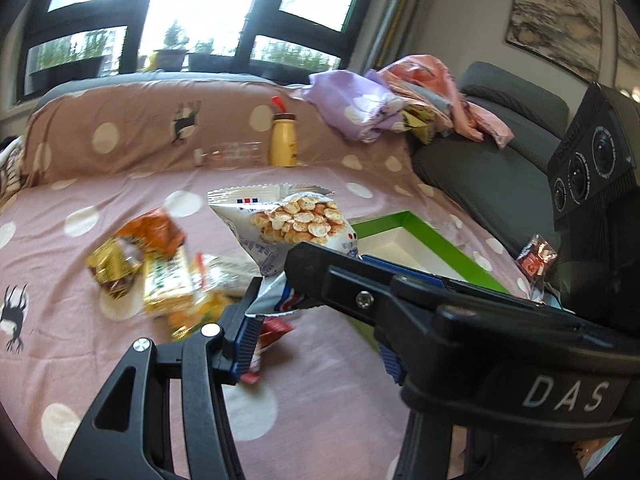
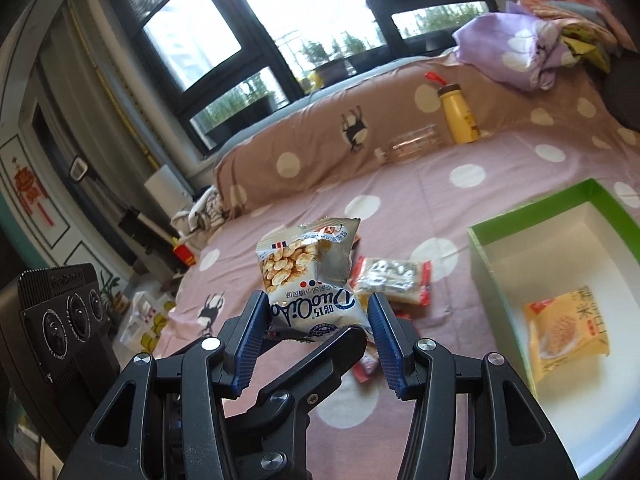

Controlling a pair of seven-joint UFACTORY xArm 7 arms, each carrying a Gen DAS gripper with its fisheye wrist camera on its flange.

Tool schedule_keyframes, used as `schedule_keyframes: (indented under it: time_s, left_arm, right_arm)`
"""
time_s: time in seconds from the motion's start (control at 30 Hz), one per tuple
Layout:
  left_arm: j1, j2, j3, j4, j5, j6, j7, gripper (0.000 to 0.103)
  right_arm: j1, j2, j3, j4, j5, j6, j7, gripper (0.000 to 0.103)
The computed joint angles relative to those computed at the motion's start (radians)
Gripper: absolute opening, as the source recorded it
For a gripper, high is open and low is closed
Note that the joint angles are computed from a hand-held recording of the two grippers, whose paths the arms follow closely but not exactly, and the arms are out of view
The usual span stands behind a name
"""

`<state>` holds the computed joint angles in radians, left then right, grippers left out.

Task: Organize snacks
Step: 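Carry the white peanut bag with the right gripper toward the green box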

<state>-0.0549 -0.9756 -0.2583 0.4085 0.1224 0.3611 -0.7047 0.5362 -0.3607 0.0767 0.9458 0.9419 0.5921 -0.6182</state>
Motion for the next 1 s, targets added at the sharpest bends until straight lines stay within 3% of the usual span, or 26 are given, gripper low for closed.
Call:
schedule_keyframes:
  time_s: [0.43, 1.0]
  left_arm:
    - [-0.024, 0.21, -0.02, 0.132, 0.025, -0.084, 0.064, 0.051]
    - [-0.071, 0.387, -0.008, 0.227, 0.019, -0.105, 0.101, 0.051]
  right_arm:
    - [-0.042, -0.035, -0.047, -0.027, 0.022, -0.054, 0.041, 0.054]
    - [-0.103, 0.002, -0.069, -0.023, -0.008, -0.052, 0.128, 0.054]
